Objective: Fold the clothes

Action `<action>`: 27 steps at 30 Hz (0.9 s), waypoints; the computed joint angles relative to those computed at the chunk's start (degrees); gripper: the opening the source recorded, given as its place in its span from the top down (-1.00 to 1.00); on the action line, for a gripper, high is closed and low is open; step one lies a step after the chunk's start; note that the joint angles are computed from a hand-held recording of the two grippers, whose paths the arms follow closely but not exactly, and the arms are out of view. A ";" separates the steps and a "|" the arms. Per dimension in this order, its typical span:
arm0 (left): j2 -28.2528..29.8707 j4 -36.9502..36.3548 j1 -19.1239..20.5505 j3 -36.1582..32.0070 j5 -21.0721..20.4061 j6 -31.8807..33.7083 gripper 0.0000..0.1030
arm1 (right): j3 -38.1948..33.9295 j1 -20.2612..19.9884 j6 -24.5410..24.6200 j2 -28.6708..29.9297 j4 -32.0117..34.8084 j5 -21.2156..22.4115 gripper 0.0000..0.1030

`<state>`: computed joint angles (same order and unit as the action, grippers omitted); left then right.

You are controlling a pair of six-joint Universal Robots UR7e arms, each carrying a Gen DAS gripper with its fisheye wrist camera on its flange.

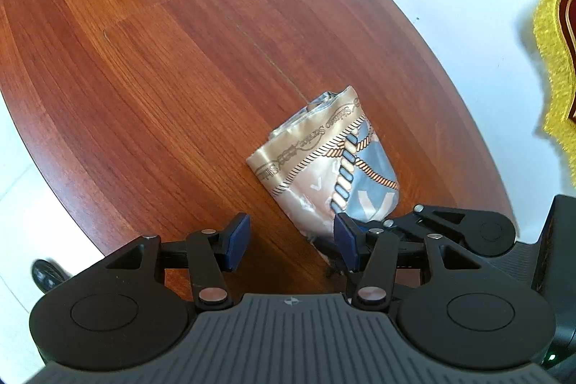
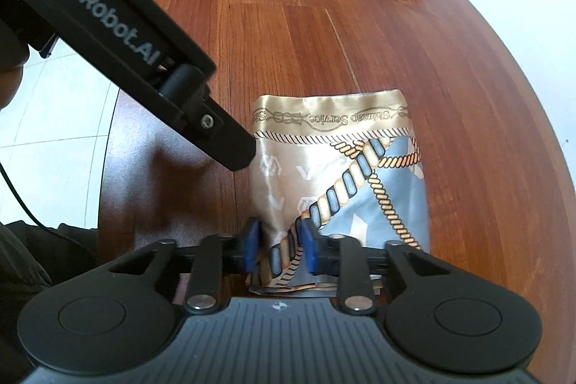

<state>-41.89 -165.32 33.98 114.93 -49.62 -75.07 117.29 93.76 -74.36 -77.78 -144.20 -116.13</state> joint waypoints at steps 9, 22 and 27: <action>1.91 -4.14 1.61 -1.52 -2.42 0.60 -0.05 | 1.09 -0.27 -0.46 -2.26 -1.12 2.03 0.88; 3.91 -2.79 4.38 -5.21 -5.17 -2.19 -0.05 | -1.41 -0.64 9.88 -4.89 6.31 6.72 0.88; 4.45 -0.49 5.36 -7.08 -6.41 -1.31 0.59 | -1.92 -0.30 12.62 -6.30 9.98 7.29 0.87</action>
<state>-37.44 -165.81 39.34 107.85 -56.03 -76.37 115.37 93.45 -61.75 -84.08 -134.22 -108.84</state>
